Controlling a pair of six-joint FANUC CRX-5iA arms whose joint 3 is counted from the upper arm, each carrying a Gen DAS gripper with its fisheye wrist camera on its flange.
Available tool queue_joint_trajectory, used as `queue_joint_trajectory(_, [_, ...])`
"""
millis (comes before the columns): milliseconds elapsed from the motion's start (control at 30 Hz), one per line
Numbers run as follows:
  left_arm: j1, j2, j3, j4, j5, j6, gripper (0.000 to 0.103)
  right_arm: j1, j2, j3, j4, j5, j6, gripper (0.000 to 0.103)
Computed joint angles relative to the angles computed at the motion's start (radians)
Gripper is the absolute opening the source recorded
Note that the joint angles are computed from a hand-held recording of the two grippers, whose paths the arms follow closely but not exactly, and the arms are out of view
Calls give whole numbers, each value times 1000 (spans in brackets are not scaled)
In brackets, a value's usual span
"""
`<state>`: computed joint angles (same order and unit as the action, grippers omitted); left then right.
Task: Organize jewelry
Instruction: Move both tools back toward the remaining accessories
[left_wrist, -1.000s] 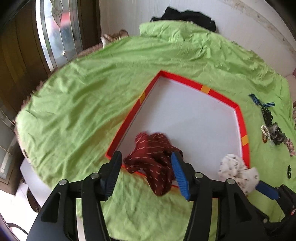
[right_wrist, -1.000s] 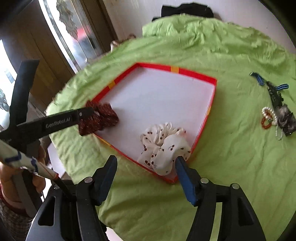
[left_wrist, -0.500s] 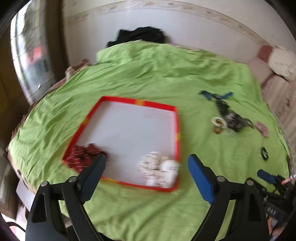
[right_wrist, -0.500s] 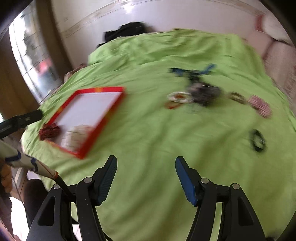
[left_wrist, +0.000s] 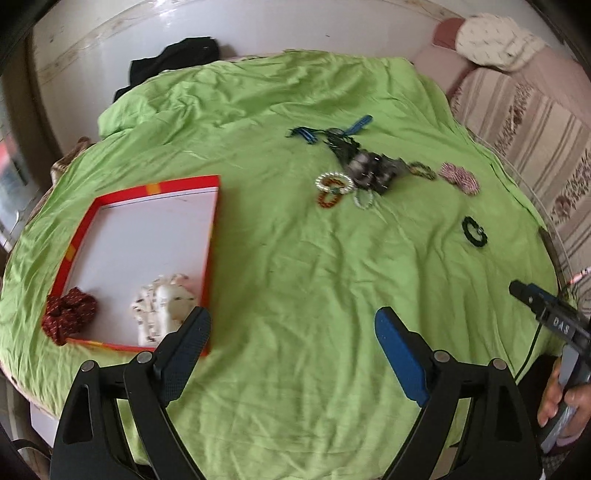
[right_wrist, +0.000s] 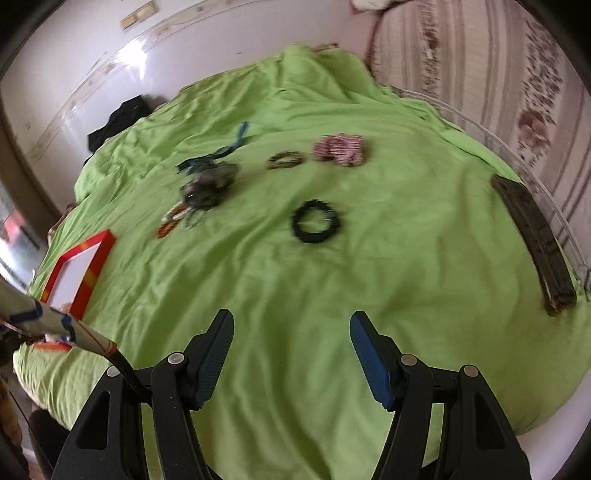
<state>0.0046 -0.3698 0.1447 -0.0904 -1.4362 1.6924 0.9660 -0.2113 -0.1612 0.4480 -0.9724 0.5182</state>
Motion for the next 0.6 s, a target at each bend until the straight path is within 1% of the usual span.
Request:
queue_joint_trajectory(167, [-11, 25, 5, 9, 28, 13, 89, -24, 11, -5, 0, 29, -4, 70])
queue_joint_trajectory(233, [-23, 44, 18, -5, 30, 29, 84, -29, 26, 1, 6, 38, 6, 70])
queue_joint_trajectory(267, [-27, 53, 25, -10, 29, 30, 80, -32, 33, 5, 4, 42, 15, 70])
queue_joint_trajectory(333, [-54, 77, 49, -46, 20, 42, 75, -38, 49, 23, -11, 47, 42, 70])
queue_joint_trajectory(400, [-99, 105, 82, -110, 4, 63, 71, -49, 65, 45, -28, 54, 68, 70])
queue_joint_trajectory(467, [-149, 134, 120, -186, -20, 82, 71, -64, 89, 77, -37, 59, 90, 70])
queue_joint_trajectory(600, [-198, 177, 168, -261, -50, 88, 71, -92, 139, 145, -50, 65, 120, 70])
